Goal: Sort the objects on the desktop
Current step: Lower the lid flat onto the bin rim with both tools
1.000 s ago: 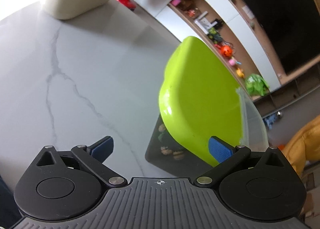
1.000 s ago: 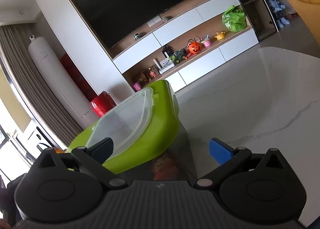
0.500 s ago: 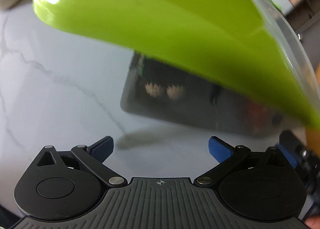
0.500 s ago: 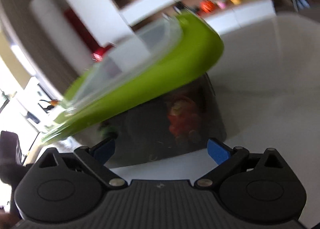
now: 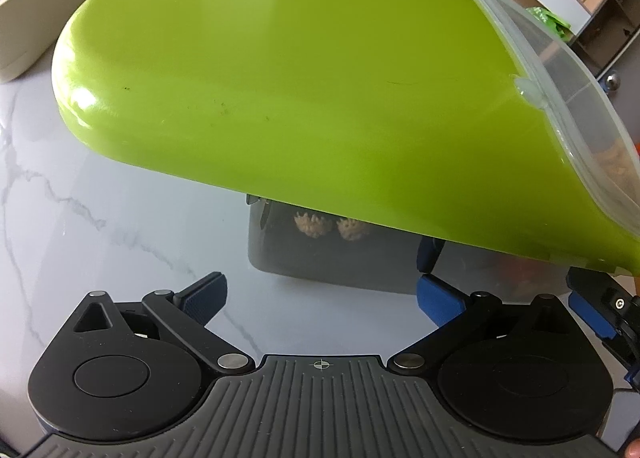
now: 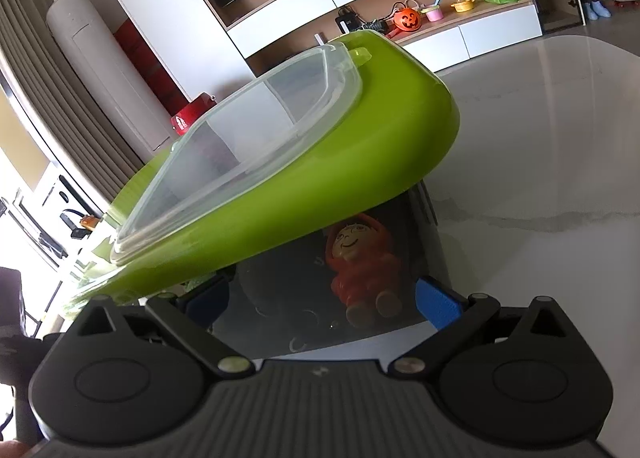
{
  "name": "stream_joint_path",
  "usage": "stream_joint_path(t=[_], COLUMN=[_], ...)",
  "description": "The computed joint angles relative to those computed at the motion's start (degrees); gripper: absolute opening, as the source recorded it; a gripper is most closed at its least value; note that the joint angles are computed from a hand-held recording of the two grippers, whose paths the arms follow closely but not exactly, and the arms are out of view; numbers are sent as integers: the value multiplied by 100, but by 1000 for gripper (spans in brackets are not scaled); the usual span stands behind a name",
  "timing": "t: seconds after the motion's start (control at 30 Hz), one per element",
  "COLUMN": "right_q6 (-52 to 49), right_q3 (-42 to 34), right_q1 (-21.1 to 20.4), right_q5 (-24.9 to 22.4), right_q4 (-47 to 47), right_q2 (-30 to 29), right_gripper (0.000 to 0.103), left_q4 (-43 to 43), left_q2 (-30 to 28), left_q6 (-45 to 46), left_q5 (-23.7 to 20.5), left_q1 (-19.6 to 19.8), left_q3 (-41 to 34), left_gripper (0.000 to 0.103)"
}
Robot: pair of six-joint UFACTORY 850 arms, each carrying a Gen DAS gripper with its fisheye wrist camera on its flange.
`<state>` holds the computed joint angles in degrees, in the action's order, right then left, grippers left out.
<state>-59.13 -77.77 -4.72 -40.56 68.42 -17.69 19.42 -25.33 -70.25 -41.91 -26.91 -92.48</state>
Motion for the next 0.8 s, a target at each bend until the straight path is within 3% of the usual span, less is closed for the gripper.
stream_joint_path(t=[0.3, 0.4, 0.47, 0.57, 0.67, 0.8], right_q6=[16, 594, 844, 1351, 2195, 2210], right_q3=[189, 373, 579, 285, -469, -804], right_q1=[-25, -112, -243, -302, -149, -76], right_q5=[122, 833, 1502, 2052, 2013, 1866], right_q4=[-263, -806, -515, -46, -1154, -1087], right_q2=[209, 359, 474, 226, -327, -637], right_gripper=[102, 99, 99, 101, 99, 88], left_q4=[402, 242, 120, 56, 63, -161], left_q2=[428, 690, 788, 862, 895, 989], left_q6=[-518, -746, -867, -835, -703, -514], left_q5=[-106, 70, 200, 392, 484, 810], left_q1=[-72, 39, 75, 150, 163, 268], left_q3=[428, 818, 936, 1062, 1141, 1349], left_gripper=[103, 103, 103, 103, 103, 103])
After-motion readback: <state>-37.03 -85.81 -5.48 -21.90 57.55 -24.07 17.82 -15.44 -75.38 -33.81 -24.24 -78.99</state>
